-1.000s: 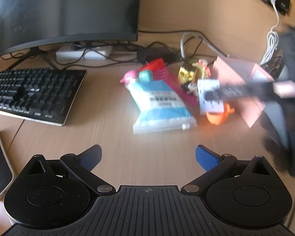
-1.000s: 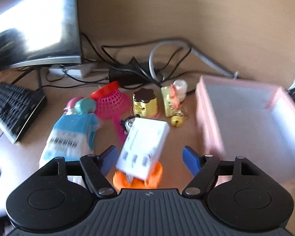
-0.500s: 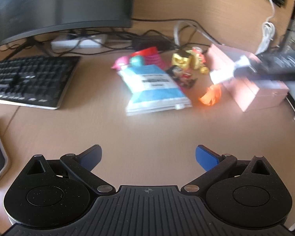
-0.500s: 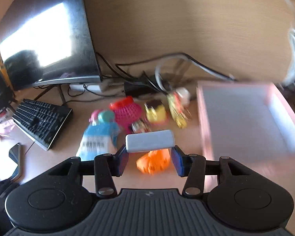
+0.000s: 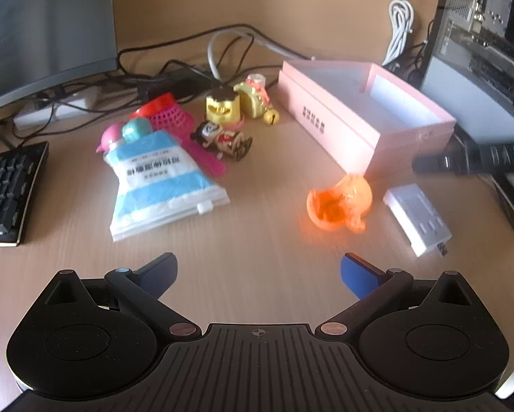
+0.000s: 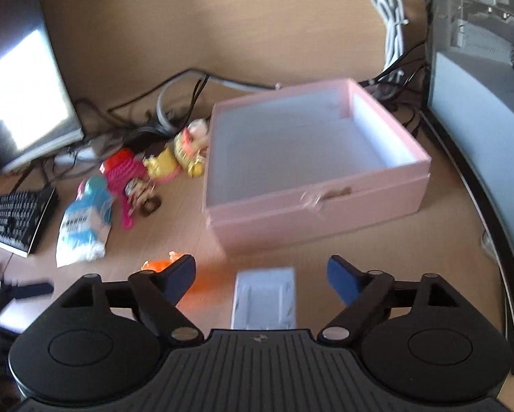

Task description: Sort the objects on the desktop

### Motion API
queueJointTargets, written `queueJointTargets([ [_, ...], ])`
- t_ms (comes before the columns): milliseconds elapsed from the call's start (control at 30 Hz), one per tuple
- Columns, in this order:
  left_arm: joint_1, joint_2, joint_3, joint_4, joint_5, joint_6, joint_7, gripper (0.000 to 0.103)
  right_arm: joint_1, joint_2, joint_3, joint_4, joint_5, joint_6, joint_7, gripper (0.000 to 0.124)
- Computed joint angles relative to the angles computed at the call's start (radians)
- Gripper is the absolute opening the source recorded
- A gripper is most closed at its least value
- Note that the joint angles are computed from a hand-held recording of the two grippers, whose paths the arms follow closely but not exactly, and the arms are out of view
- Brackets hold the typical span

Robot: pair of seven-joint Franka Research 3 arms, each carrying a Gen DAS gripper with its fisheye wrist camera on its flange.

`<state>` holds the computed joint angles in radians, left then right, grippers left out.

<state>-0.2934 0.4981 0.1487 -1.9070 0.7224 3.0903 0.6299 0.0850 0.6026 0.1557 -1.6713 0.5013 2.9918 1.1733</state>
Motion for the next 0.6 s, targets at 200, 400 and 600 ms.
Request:
queueJointTargets([
  [200,-0.044,-0.033,0.061,-0.036,0.053,-0.044,-0.092,0.103,0.000,0.162,0.011,0.254,-0.026,-0.093,0.009,0.098],
  [400,0.036,-0.034,-0.027,-0.026,0.066,-0.060,-0.097,0.103,-0.026,0.198,0.106,0.310,0.005,-0.026,-0.134,0.103],
  [600,0.146,0.104,-0.212,0.142,-0.097,-0.048,0.127,0.103,-0.113,0.016,0.204,-0.060,0.007,0.342,-0.310,0.103],
])
